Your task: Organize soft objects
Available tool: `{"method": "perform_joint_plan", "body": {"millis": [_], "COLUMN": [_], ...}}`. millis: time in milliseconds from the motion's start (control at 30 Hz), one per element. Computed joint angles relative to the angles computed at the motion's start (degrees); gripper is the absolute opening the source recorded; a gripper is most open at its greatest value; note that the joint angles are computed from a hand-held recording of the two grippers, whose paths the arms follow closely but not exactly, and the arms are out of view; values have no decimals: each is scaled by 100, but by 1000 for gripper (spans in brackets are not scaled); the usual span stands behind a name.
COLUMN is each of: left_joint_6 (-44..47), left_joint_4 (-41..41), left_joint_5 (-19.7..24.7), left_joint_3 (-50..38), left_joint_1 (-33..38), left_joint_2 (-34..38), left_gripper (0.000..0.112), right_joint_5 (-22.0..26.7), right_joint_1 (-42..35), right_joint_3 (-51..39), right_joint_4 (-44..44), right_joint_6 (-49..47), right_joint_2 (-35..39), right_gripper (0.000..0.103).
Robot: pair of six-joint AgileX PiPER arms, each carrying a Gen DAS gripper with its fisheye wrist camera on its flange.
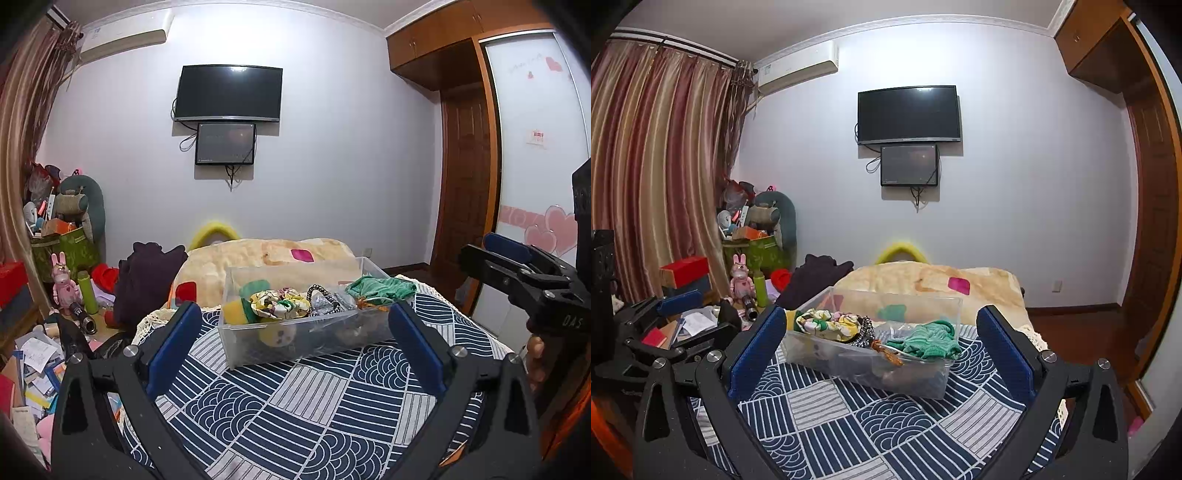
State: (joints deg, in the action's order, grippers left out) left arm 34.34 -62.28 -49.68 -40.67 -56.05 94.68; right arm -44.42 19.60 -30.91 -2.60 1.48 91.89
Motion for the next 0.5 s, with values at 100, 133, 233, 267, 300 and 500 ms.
{"method": "perform_joint_plan", "body": {"millis": [100,133,233,267,300,500], "left_joint_6": [-19,-36,-66,-72,-119,-330], "left_joint_4": [1,15,42,41,78,284], "left_joint_5": [-49,-32,-4,-10,-6,-38], "left_joint_3": [20,25,24,24,33,105], "left_joint_1": [-23,-15,7,6,12,35], "left_joint_2": [-3,-9,-11,-10,-10,-23], "left_gripper": [103,103,103,103,103,103], "right_joint_5": [-6,-6,14,19,22,16], "right_joint_1": [7,6,11,7,9,28], "right_joint_3": [-6,-7,-11,-16,-18,-44], "right_joint_4": [-2,-5,-24,-37,-26,23], "right_joint_6": [-30,-36,-23,-15,-24,-46], "right_joint_2": [17,17,5,8,8,53], "right_gripper": [103,103,103,103,103,103]}}
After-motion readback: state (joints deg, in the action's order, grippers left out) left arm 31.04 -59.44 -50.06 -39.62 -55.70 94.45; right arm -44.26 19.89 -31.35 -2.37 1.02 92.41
